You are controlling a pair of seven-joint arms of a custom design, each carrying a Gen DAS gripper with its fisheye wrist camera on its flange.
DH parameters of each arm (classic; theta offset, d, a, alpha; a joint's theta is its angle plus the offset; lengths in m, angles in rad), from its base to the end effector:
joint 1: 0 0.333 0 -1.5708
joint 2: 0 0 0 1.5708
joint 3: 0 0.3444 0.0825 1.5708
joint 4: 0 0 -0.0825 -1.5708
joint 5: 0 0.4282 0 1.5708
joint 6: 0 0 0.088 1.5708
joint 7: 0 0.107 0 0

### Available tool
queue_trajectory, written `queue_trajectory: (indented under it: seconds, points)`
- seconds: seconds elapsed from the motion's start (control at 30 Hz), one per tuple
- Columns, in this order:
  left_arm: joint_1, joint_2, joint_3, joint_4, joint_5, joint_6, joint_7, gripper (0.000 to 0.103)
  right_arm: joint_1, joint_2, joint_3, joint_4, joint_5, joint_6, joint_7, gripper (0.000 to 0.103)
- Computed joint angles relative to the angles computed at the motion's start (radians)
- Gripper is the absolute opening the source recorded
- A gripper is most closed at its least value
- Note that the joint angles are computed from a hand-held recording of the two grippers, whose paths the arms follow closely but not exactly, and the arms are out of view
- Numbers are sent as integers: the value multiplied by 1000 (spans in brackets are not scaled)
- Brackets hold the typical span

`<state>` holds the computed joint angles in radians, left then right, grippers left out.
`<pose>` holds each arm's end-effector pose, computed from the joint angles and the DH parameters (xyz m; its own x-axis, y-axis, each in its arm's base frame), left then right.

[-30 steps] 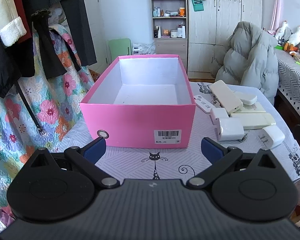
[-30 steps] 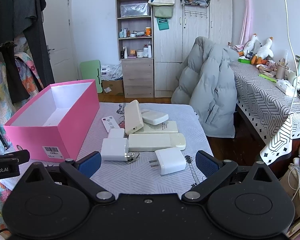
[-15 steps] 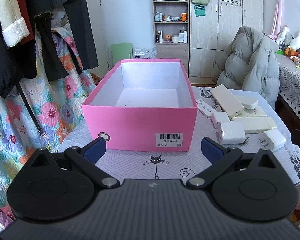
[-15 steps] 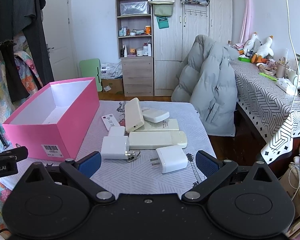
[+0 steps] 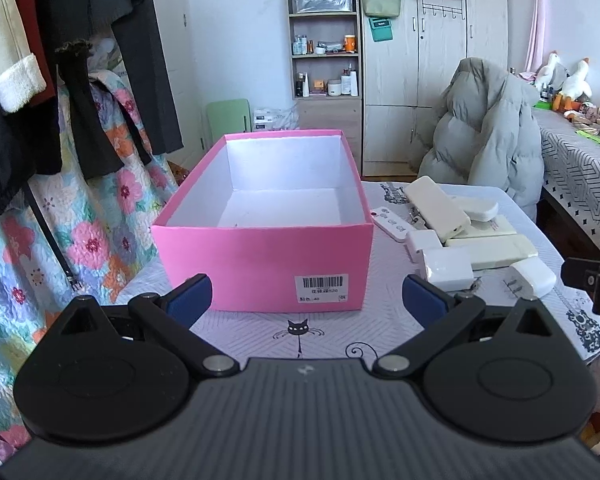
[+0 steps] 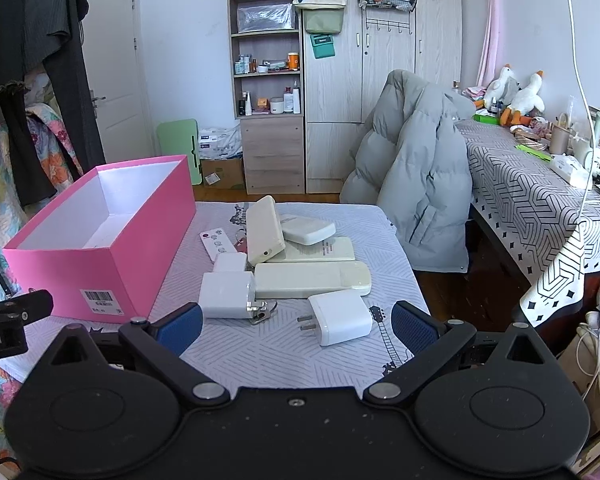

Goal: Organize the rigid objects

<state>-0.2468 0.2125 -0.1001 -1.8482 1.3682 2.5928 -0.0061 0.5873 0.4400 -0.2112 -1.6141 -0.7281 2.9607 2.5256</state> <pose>0.6465 -0.2492 0.4635 0.2295 -0.9708 -0.0706 -0.5057 -0.0570 -0.8608 0.6866 0.3492 0.4738 0.1638 -0.9858 -0.0372 -0.5540 -0.0607 -0.8303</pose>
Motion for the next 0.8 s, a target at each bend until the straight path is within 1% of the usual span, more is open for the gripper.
queue_trajectory:
  seconds: [0.13, 0.27, 0.53, 0.73, 0.8]
  points:
    - [-9, -12, 2, -16, 83, -22, -98, 103, 6, 1, -11, -3, -9, 7, 15, 102]
    - [0, -14, -6, -19, 101, -32, -134, 103, 5, 2, -11, -2, -10, 7, 14, 102]
    - [9, -10, -11, -18, 76, -19, -98, 103, 12, 3, -21, -2, -22, 12, 24, 102]
    - [16, -9, -9, -16, 34, 19, -45, 103, 6, 4, -12, -1, -18, 9, 16, 102]
    - [15, -6, -9, -13, 7, 18, -19, 101, 1, 6, -6, 0, -10, 9, 7, 102]
